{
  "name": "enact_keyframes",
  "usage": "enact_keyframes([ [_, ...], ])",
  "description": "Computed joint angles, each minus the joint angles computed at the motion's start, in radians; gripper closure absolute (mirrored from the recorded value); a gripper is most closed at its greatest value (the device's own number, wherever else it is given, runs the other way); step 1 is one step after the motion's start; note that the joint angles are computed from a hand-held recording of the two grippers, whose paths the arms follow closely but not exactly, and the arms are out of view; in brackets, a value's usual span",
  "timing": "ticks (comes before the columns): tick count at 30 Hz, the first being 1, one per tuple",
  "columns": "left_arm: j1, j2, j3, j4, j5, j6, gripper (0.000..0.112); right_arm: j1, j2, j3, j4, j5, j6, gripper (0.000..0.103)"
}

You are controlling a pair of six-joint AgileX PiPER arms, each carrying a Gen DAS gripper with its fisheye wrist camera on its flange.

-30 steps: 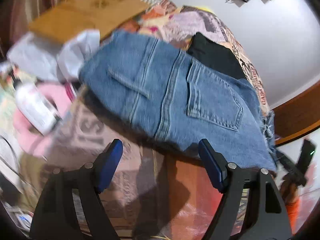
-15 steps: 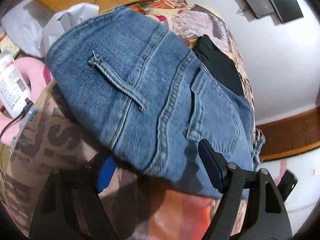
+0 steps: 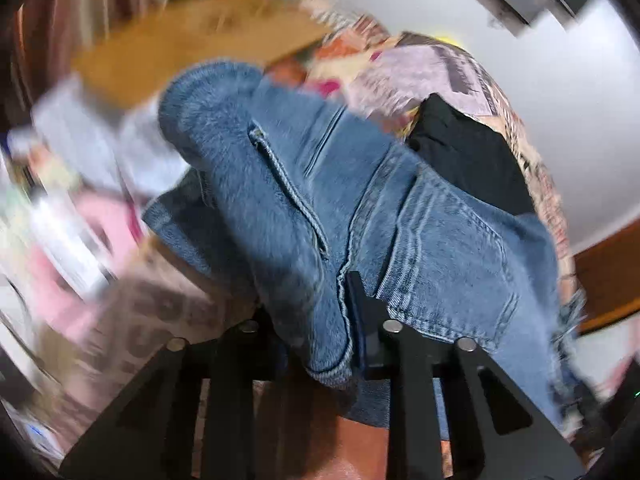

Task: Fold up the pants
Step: 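Grasp the jeans waistband with the left gripper and lift it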

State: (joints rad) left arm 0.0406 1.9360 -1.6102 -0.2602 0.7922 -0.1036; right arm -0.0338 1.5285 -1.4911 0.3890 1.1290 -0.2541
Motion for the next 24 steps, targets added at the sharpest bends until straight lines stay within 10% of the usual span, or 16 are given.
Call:
enact_keyframes([
  [12,-0.073,-0.252,0.06,0.202,-0.043,-0.037,0.093,-0.131,-0.117,0.083,0.084,0.031,-0.037,0.051],
  [24,-0.356,-0.248,-0.234,0.379,0.021,-0.093,0.094,-0.486,-0.178,0.191,0.14,0.06,-0.171,0.051],
])
